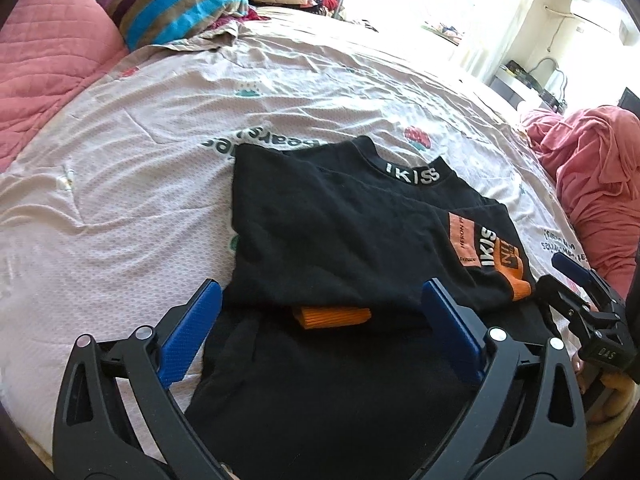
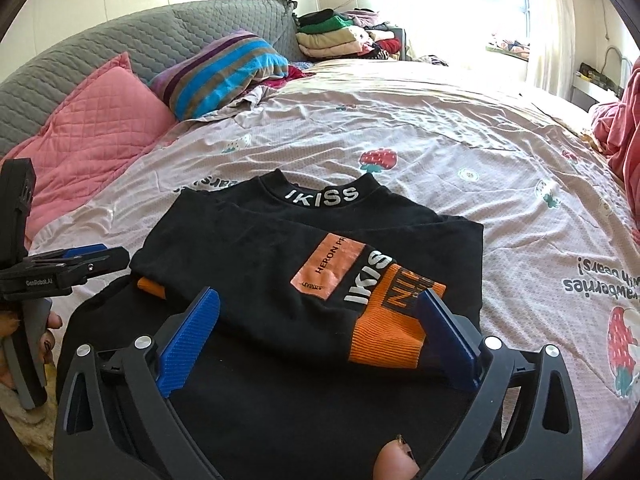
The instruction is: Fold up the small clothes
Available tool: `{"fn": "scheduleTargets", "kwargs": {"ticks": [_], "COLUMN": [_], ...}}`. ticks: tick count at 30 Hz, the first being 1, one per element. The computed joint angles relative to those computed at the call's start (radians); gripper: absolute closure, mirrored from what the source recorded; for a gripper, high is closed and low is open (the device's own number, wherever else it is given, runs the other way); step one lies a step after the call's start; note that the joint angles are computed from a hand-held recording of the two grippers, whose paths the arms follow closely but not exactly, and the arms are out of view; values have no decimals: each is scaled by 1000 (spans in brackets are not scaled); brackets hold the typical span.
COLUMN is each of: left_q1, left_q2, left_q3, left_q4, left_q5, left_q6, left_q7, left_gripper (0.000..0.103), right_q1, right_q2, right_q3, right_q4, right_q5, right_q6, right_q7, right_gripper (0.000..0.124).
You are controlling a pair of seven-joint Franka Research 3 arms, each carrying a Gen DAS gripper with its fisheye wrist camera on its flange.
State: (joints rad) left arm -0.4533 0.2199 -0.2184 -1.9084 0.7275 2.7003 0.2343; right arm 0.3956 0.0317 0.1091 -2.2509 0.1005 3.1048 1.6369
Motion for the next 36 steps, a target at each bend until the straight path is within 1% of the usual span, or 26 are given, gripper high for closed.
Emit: {"fn": "scheduleTargets", "kwargs": {"ticks": [6, 8, 11, 14, 15, 21, 25, 30, 36], "left_q1": [-3, 2, 7, 8, 10, 20, 33, 52, 73], "left_q2": [-41, -50, -62, -77, -84, -126, -164, -211, -266], "left_q3": [0, -5, -16, -24, -26, -40, -48, -61, -81], "left_q4": [-33, -42, -51, -62, -70, -112, -154, -204, -265], "left_q5": [43, 47, 37, 40, 39, 49, 52, 59, 66], "left_q6": [-7, -7, -25, -39, -37, -39, -25, -19, -23], "left_q7": [-56, -61, -47, -49, -49, -66, -87, -112, -157], "left_gripper": [10, 10, 10, 10, 10, 10, 10, 10, 10], "right_q1": [-4, -7, -12, -23, -29, -43, -57, -44, -46], "right_q2": [-21, -29, -39, -53, -59, -82, -95, -109, -131], "right_q3": [0, 1, 7, 15, 19, 36, 52, 51, 67], "right_q4": [-19, -25, -32, -43, -47, -64, -73, -87, -106], "right_q5": [-28, -42, -26, -62, -83, -96, -120, -76, -78], "right_q6": [17, 23, 25, 27, 27, 23, 12, 5, -5], "right_q7": [28, 43, 31, 59, 78, 94, 115, 86, 86], "right_gripper": [26, 26, 26, 26, 26, 26, 26, 26, 26]}}
